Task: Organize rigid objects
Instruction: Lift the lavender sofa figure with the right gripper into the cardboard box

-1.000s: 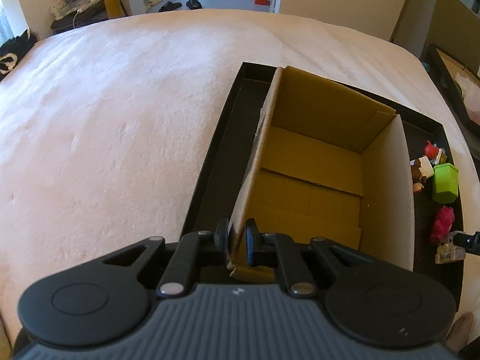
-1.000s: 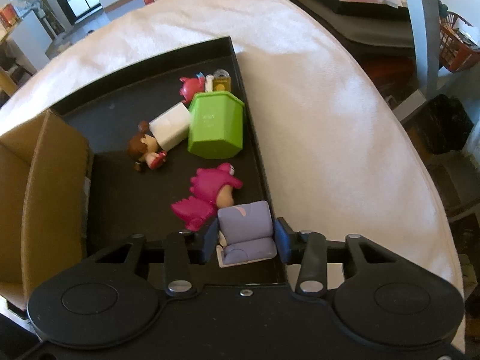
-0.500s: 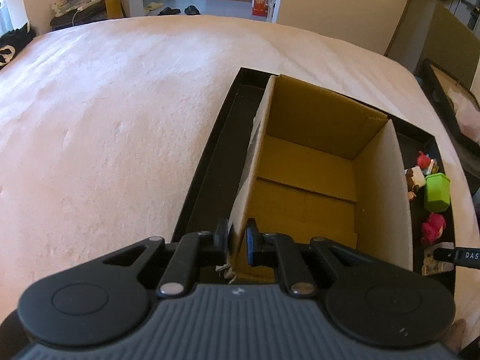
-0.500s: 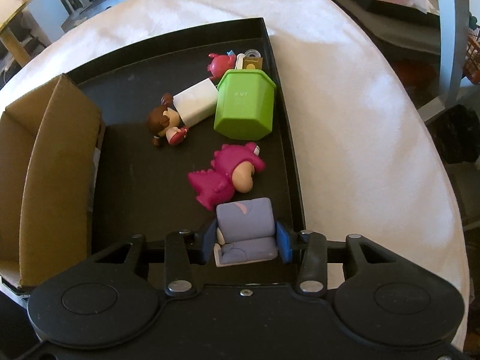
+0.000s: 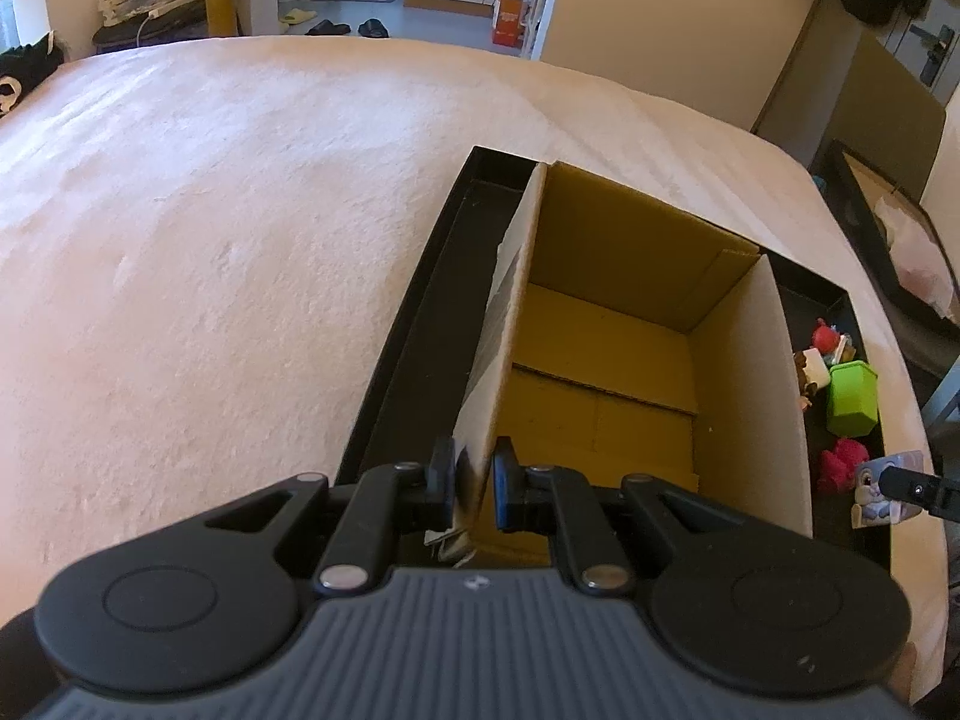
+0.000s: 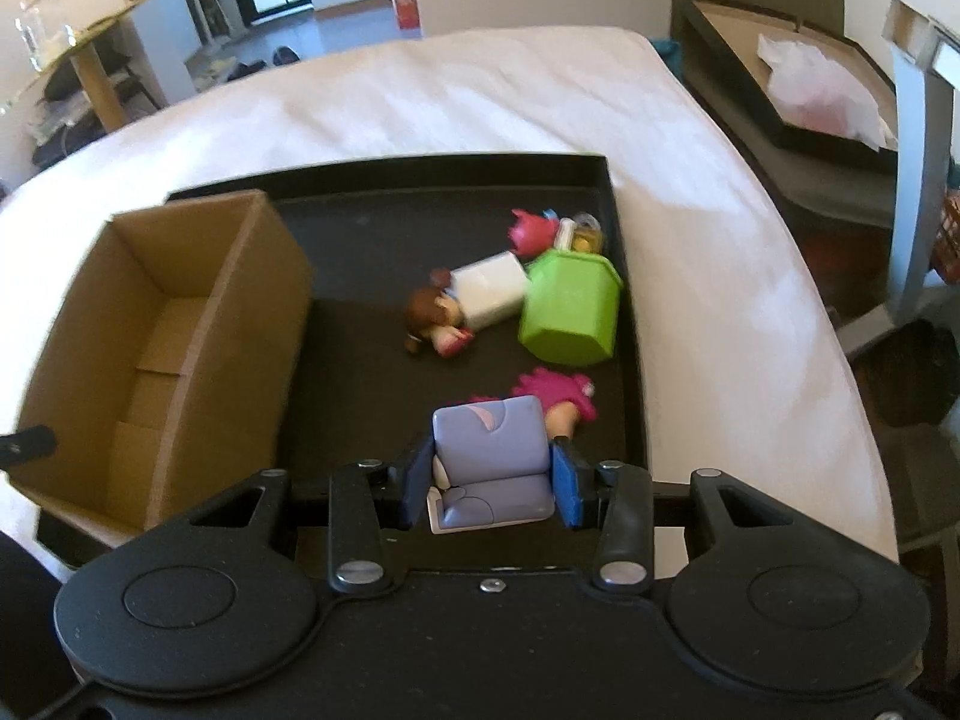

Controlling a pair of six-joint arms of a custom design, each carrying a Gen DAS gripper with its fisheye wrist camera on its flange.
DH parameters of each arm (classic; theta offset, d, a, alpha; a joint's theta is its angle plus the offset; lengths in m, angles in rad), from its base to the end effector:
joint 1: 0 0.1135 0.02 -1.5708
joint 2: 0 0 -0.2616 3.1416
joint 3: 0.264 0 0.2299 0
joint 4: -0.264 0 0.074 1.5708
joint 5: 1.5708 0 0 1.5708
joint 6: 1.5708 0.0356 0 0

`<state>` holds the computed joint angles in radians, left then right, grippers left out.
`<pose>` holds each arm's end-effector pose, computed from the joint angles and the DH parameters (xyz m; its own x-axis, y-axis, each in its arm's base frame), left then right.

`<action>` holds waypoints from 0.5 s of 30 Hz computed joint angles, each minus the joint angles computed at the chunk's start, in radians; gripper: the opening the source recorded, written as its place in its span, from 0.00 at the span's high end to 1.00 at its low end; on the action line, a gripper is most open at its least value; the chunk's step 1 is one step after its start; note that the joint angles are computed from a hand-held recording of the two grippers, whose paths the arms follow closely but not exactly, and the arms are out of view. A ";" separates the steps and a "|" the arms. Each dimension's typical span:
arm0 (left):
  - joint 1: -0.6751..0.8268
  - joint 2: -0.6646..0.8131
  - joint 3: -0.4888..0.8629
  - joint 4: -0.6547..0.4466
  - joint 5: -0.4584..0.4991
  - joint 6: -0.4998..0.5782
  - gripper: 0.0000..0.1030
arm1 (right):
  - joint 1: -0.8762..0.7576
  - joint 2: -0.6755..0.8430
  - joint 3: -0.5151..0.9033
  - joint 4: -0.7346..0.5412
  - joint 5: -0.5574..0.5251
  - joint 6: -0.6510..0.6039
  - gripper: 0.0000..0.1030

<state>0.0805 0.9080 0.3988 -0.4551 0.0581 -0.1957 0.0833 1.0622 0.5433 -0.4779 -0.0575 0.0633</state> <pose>0.1442 0.0096 0.1739 -0.7942 -0.2588 -0.5498 -0.2056 0.9659 -0.1576 0.1738 0.0166 0.1920 -0.8424 -0.0069 -0.5389 -0.0610 0.9947 0.0825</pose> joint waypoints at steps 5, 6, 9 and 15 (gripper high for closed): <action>0.033 -0.017 -0.004 -0.008 0.037 0.020 0.88 | 0.107 -0.033 0.038 -0.012 0.046 0.082 0.60; 0.036 -0.021 -0.005 -0.010 0.041 0.023 0.88 | 0.132 -0.038 0.052 -0.017 0.056 0.091 0.60; 0.038 -0.027 -0.003 -0.013 0.045 0.029 0.88 | 0.201 -0.046 0.097 -0.037 0.078 0.109 0.60; 0.070 -0.043 -0.009 -0.020 0.083 0.044 0.88 | 0.311 -0.024 0.173 -0.052 0.140 0.136 0.60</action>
